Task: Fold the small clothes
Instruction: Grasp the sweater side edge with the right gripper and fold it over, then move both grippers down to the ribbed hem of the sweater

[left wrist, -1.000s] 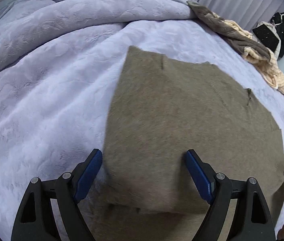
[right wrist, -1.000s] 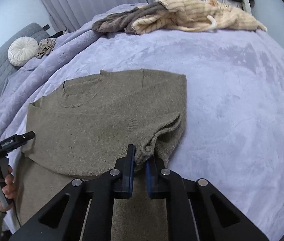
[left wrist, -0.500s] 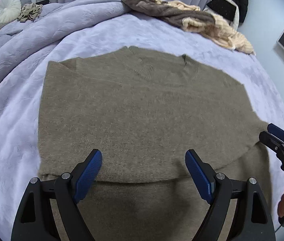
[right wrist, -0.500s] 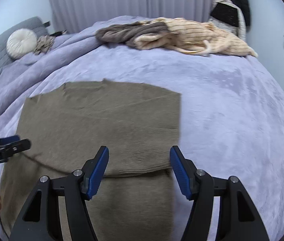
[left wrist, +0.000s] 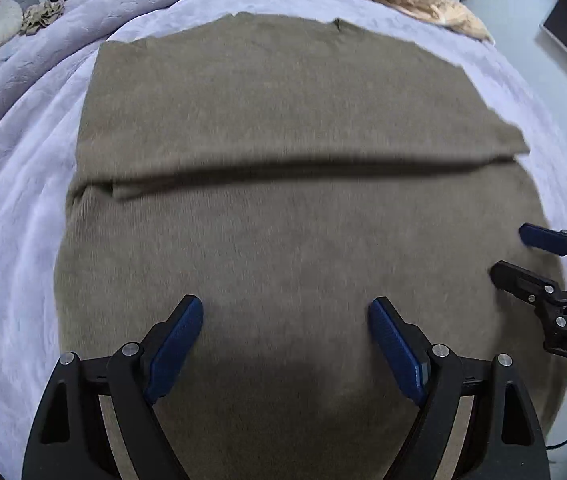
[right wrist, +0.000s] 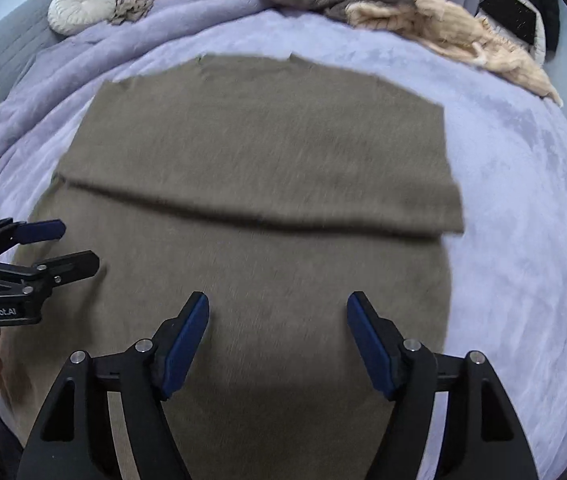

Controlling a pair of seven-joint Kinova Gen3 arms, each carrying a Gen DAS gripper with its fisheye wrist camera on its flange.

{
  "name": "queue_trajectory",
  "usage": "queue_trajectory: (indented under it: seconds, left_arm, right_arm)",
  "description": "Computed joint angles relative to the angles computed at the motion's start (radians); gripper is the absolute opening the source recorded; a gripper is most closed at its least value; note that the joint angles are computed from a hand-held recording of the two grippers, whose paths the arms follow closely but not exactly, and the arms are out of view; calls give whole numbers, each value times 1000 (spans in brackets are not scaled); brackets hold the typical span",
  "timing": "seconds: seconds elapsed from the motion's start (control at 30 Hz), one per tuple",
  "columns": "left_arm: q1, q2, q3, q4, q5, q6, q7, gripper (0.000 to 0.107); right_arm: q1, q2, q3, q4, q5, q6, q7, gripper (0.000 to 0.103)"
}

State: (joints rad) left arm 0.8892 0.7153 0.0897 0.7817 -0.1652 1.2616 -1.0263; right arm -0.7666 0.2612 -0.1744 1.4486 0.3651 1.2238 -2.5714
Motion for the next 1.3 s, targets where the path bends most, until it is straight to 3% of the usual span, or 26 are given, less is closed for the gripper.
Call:
queue_trajectory:
  seconds: [0.07,0.17,0.23,0.37,0.43,0.53,0.63,0.7,0.8,0.9,0.97,1.07,1.13,1.2,1.3]
  left_arm:
    - [60,-53,-33,93,-40,-30,24,86]
    - [135,-142,-103,232,-9,-65,29,87]
    - [171,-196,-105,324,-35,-89,46,88]
    - [162,-294,-5,479,-129,-130,144,88]
    - [148,-351,14,544,-114,-136,188,88]
    - [130,-394,76,602,-153,-131,285,88]
    - [90,-448,134,650,-137,-191,338,88]
    - [135,-421,110,615,-157,-171,334,88]
    - [219,-406,12,632,-169,-163,381,88]
    - [145,-505,17,764,-60,-264,424,88]
    - [53,-545,66,855,21,-345,446,88]
    - [-71,-571,153,930,116,-448,374,88]
    - [-79,-562,171,911,147,-457,316,88]
    - [-28,-543,146,883,146,-450,302,86]
    - [-4,-523,153,864,88,-438,346,63]
  right_arm:
    - [-79,-33,13,67,33,14,-66,74]
    - [-218,-89,-19,153,144,71,-188,75]
    - [-294,-129,-35,215,155,94,-270,77]
    - [-317,-143,-185,244,163,207,-398,80]
    - [-348,-121,-211,233,160,275,-415,81]
    - [-349,-137,-231,234,133,286,-469,81]
    - [-374,-156,-221,212,149,301,-555,81]
    - [-361,-153,-231,203,157,288,-570,82]
    - [-297,-143,-230,225,78,226,-586,81]
    - [-304,-215,-232,305,58,144,-688,81]
    - [-291,-238,-253,339,51,96,-735,81]
    - [-285,-216,-276,328,69,95,-731,81]
    - [-307,-182,-287,285,97,135,-706,67]
    - [-336,-162,-286,262,124,167,-682,53]
    - [-354,-182,-274,284,127,142,-703,29]
